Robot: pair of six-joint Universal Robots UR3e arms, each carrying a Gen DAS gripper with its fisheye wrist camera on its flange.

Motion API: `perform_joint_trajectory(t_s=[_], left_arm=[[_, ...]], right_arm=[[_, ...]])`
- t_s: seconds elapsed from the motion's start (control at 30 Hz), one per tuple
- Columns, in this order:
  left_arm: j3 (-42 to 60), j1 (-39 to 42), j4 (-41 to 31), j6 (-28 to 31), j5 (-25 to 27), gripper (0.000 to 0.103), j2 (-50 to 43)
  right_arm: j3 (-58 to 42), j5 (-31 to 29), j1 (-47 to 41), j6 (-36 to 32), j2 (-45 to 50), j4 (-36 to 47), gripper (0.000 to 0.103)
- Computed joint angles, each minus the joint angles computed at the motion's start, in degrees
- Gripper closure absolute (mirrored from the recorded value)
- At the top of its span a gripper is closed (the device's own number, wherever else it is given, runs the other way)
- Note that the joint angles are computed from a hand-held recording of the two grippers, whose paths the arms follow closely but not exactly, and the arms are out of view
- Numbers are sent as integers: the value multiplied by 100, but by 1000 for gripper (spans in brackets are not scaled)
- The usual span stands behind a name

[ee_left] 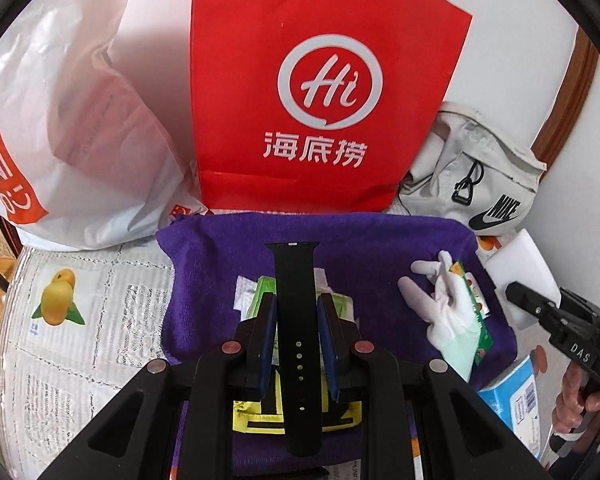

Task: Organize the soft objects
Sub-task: 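Lower the sponge and watch strap onto the purple towel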

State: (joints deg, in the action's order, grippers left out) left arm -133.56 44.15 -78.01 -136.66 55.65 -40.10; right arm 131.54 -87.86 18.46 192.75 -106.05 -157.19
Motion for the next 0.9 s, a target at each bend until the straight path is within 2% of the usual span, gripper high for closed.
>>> perform_joint_trajectory(t_s=[0.27, 0.53, 0.77, 0.83, 0.9], left_arm=[[-157, 79, 578, -191, 86, 83, -401], [-327, -182, 1273, -449, 337, 83, -980], [-376, -226, 1422, -507, 394, 82, -1078], [-386, -207, 1406, -489, 380, 83, -1067], [-389, -231, 1441, -513, 396, 82, -1091]], right_arm=[[302, 143, -384, -45, 44, -187, 70], [263, 168, -359, -86, 377, -168, 70], [189, 60, -262, -102, 531, -131, 69], [176, 93, -247, -157, 534, -126, 65], [148, 94, -199, -205, 564, -150, 53]])
